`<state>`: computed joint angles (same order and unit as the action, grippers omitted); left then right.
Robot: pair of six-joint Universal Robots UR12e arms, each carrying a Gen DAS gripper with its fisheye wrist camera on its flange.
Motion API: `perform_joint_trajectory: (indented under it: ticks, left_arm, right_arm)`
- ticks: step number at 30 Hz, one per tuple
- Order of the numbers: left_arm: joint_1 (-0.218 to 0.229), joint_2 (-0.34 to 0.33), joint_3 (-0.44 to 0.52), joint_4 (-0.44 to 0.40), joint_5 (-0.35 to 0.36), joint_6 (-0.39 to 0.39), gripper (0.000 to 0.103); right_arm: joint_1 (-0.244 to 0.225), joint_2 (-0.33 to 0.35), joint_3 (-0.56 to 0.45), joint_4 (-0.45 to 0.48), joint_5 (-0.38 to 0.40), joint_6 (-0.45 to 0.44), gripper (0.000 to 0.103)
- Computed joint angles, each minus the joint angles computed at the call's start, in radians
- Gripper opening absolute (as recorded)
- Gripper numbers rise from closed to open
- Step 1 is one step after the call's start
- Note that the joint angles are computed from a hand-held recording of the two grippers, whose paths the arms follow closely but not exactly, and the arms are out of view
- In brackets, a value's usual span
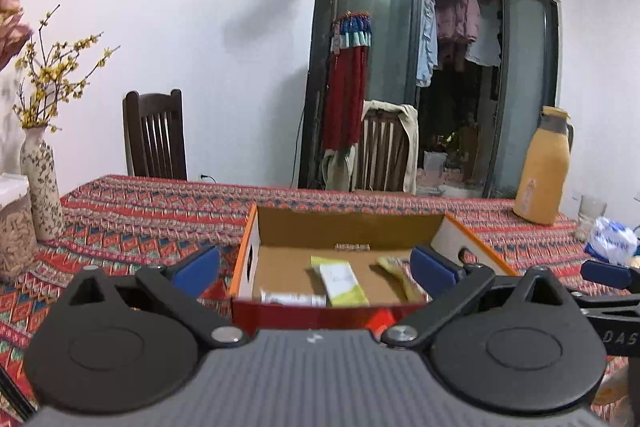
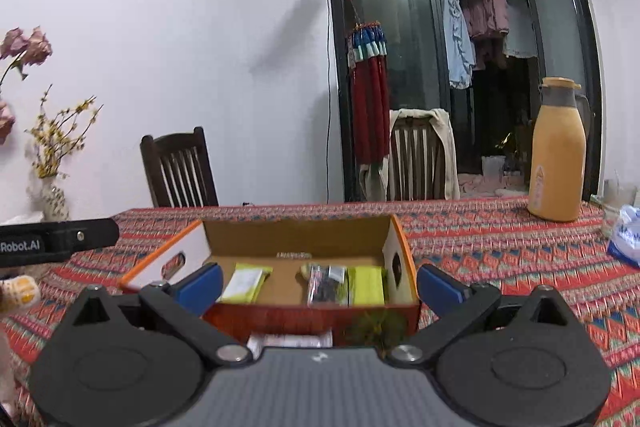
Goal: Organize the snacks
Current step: 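Move both open grippers back toward the snack heap, then grasp the white printed snack packet with the right gripper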
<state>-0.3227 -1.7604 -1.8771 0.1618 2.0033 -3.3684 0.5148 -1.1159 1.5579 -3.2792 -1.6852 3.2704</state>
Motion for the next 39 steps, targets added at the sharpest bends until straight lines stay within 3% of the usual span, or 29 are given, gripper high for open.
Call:
perform_joint_trajectory:
  ticks: [8, 21, 27, 34, 39]
  left_arm:
    - [-0.011, 0.013, -0.064, -0.035, 0.014, 0.021, 0.103]
    - [0.020, 0.009, -0.102, -0.054, 0.005, -0.059, 0.103]
    - [0.023, 0.013, -0.107, -0.051, -0.006, -0.073, 0.103]
    - [0.024, 0.014, -0.109, -0.045, -0.012, -0.077, 0.103]
    - [0.024, 0.014, -0.109, -0.046, -0.011, -0.084, 0.103]
  right_arm:
    - [-0.012, -0.045, 0.119, -0.026, 0.019, 0.000, 0.103]
    - [-0.035, -0.085, 0.199, 0.042, -0.003, -0.002, 0.103]
    - [-0.036, -0.084, 0.183, 0.125, -0.005, -0.019, 0.089]
    - [-0.042, -0.084, 0.173, 0.207, 0.004, -0.099, 0.086]
    - [-0.046, -0.079, 0.158, 0.247, 0.032, -0.157, 0.064]
